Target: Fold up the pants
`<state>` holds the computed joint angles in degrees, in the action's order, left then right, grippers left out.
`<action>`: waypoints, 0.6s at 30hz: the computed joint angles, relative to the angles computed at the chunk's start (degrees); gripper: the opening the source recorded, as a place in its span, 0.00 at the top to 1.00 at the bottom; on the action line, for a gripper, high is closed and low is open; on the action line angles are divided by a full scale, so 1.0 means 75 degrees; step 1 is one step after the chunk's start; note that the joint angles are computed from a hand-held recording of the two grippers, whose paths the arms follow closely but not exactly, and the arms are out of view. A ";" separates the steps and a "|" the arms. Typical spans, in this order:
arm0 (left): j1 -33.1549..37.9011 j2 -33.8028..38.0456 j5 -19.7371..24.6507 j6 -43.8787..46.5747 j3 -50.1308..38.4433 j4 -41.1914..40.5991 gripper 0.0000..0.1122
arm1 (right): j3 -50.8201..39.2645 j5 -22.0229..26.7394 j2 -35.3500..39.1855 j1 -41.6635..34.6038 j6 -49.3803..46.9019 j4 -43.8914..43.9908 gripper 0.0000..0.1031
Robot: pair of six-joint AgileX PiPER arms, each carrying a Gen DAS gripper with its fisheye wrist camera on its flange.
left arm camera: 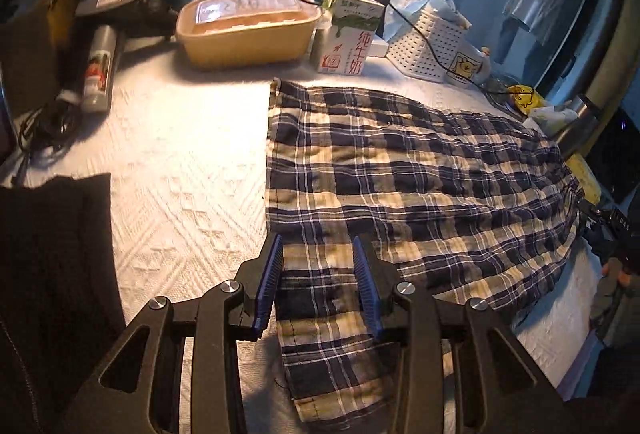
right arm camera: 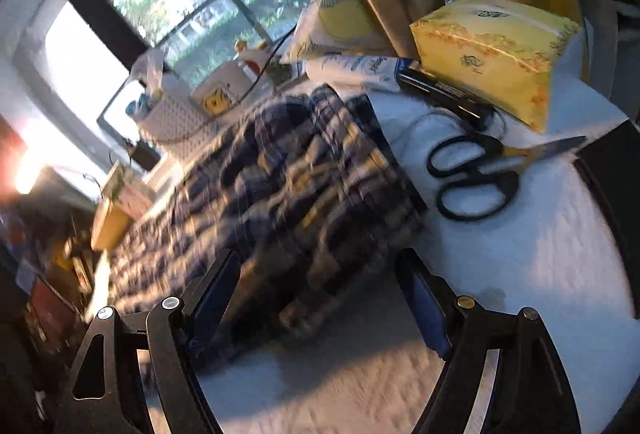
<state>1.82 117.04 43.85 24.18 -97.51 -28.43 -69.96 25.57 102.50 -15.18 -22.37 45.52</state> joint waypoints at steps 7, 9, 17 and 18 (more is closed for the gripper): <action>0.0005 0.0038 0.0020 0.0099 -0.0165 -0.0148 0.68 | -0.0560 0.0119 0.0703 -0.0148 -0.0582 0.1380 0.68; 0.0012 0.0069 -0.0022 0.0095 -0.0199 -0.0194 0.68 | -0.0709 0.0181 0.0850 -0.0156 -0.0444 0.1304 0.77; 0.0029 0.0006 -0.0029 0.0572 -0.0060 -0.0579 0.68 | -0.0678 -0.0401 0.0414 0.0253 0.0248 0.0411 0.87; 0.0048 0.0001 -0.0020 0.0626 -0.0056 -0.0635 0.68 | -0.0732 -0.0438 0.0321 0.0339 0.0387 0.0246 0.87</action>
<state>2.18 117.05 43.70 28.88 -97.93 -33.20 -75.45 22.28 104.91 -12.64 -19.47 47.36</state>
